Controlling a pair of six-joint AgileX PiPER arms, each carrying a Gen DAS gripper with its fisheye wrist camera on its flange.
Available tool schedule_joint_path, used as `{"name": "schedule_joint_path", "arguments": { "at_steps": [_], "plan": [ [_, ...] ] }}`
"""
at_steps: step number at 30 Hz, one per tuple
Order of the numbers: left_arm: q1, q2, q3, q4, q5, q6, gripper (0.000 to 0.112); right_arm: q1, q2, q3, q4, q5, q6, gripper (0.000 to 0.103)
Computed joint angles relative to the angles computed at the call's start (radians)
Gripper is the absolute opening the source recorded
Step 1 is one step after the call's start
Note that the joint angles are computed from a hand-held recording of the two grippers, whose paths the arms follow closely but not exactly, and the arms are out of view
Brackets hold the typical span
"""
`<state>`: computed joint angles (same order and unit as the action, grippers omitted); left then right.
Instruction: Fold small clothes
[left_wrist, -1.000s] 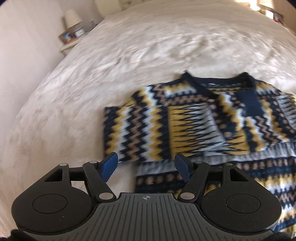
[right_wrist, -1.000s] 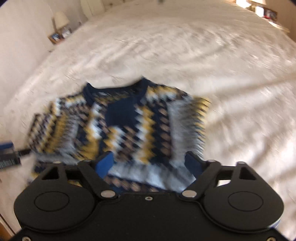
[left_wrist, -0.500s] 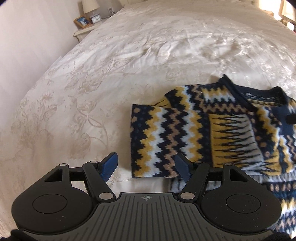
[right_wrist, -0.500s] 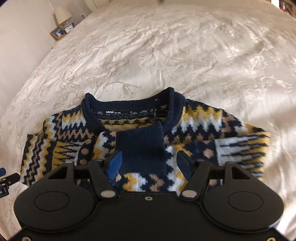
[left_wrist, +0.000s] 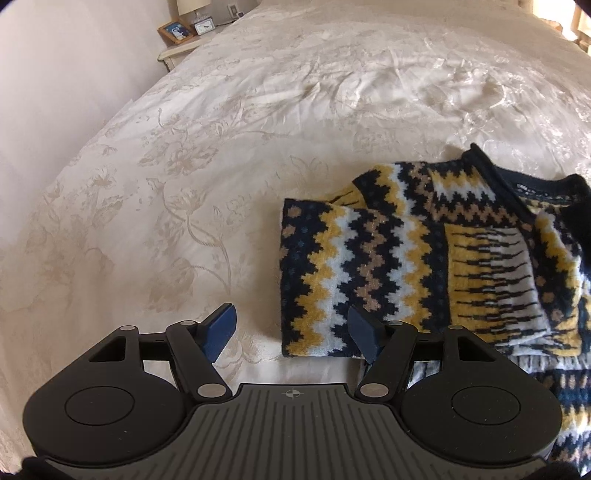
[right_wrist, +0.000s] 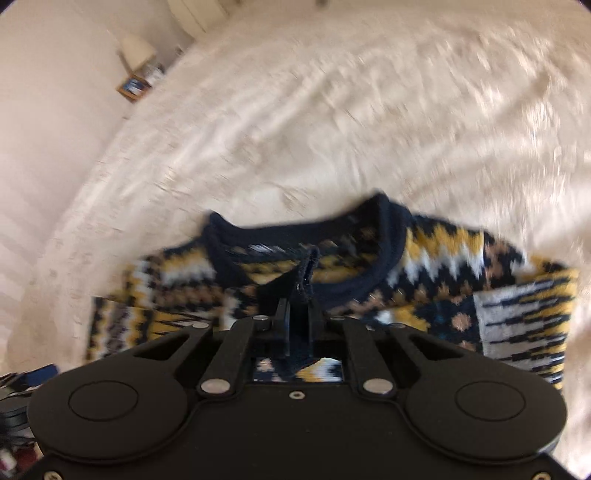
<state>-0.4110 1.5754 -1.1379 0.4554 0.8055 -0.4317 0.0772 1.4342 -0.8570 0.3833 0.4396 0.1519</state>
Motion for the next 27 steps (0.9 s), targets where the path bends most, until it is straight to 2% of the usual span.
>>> {"name": "schedule_joint_path", "arguments": {
  "at_steps": [6,10,12,17,24,27],
  "plan": [
    [-0.018,-0.009,-0.038,-0.014,-0.007,0.015,0.066,0.016,-0.218,-0.013,-0.284,0.115,0.246,0.015],
    [-0.041,-0.002,-0.067,-0.029,-0.02,0.025,0.066,-0.013,-0.294,-0.02,-0.457,0.227,0.381,0.015],
    [-0.056,0.014,-0.085,-0.043,-0.024,0.038,0.066,-0.056,-0.298,-0.014,-0.467,0.273,0.358,0.015],
    [-0.093,0.078,-0.124,-0.051,-0.04,0.058,0.066,-0.143,-0.239,0.036,-0.434,0.258,0.276,0.016],
    [-0.1,0.194,-0.175,-0.068,-0.025,0.062,0.066,-0.128,-0.145,0.099,-0.511,0.22,0.305,0.016],
    [-0.083,0.238,-0.187,-0.082,-0.007,0.07,0.066,-0.12,-0.103,0.111,-0.538,0.213,0.333,0.02]
  ]
}}
